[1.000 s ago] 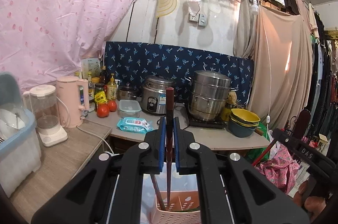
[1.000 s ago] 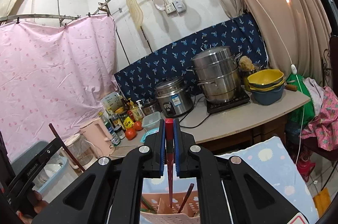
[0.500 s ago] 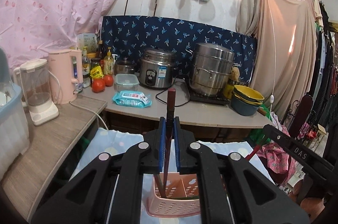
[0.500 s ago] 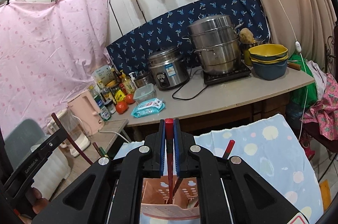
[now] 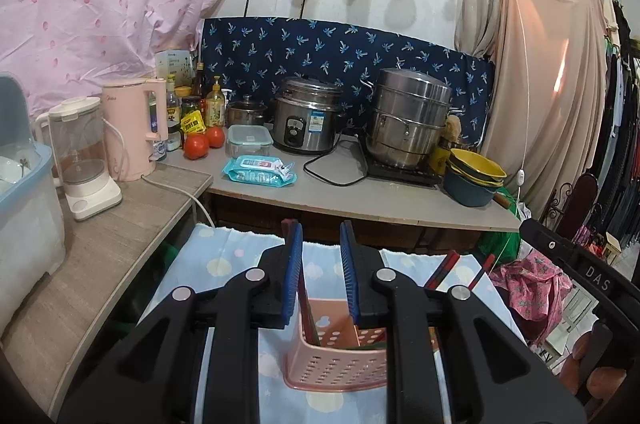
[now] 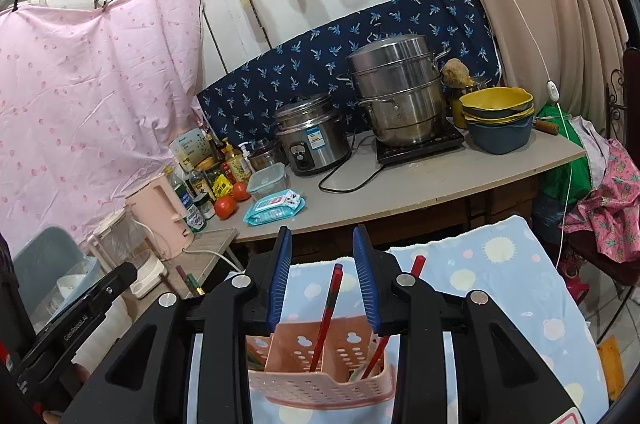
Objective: Organize utensils
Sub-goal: 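Open both tools to drop the chopsticks into the pink basket, then return both tools and close right tool on the last dark red chopstick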
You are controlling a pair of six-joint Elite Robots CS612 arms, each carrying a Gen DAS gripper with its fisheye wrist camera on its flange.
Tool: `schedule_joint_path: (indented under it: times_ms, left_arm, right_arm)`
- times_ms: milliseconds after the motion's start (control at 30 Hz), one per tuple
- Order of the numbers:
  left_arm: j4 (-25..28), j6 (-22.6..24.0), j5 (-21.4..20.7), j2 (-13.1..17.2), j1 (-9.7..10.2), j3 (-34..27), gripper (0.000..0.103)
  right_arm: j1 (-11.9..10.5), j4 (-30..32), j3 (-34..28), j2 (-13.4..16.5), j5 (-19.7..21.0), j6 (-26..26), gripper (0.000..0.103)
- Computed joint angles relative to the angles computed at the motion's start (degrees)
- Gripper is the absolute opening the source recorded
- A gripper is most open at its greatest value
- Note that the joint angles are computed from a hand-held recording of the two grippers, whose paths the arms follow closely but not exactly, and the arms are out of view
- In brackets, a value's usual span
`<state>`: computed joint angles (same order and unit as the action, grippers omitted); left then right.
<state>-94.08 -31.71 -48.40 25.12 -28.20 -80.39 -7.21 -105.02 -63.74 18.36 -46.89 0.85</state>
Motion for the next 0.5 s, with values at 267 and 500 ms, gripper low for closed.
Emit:
schedule_joint_path:
  times_ms: [267, 500]
  left_arm:
    - [3.78, -1.06, -0.1, 1.57, -1.24, -3.29, 0.019]
    - [10.96, -3.53, -0.67, 3.89, -2.7, -7.35, 0.019]
  right_arm:
    - [-0.66, 6.52, -5.9, 2.55, 1.06, -4.01, 0.032]
    - [-1.55, 17.01, -15.79, 7.65, -1.04, -12.29, 0.032]
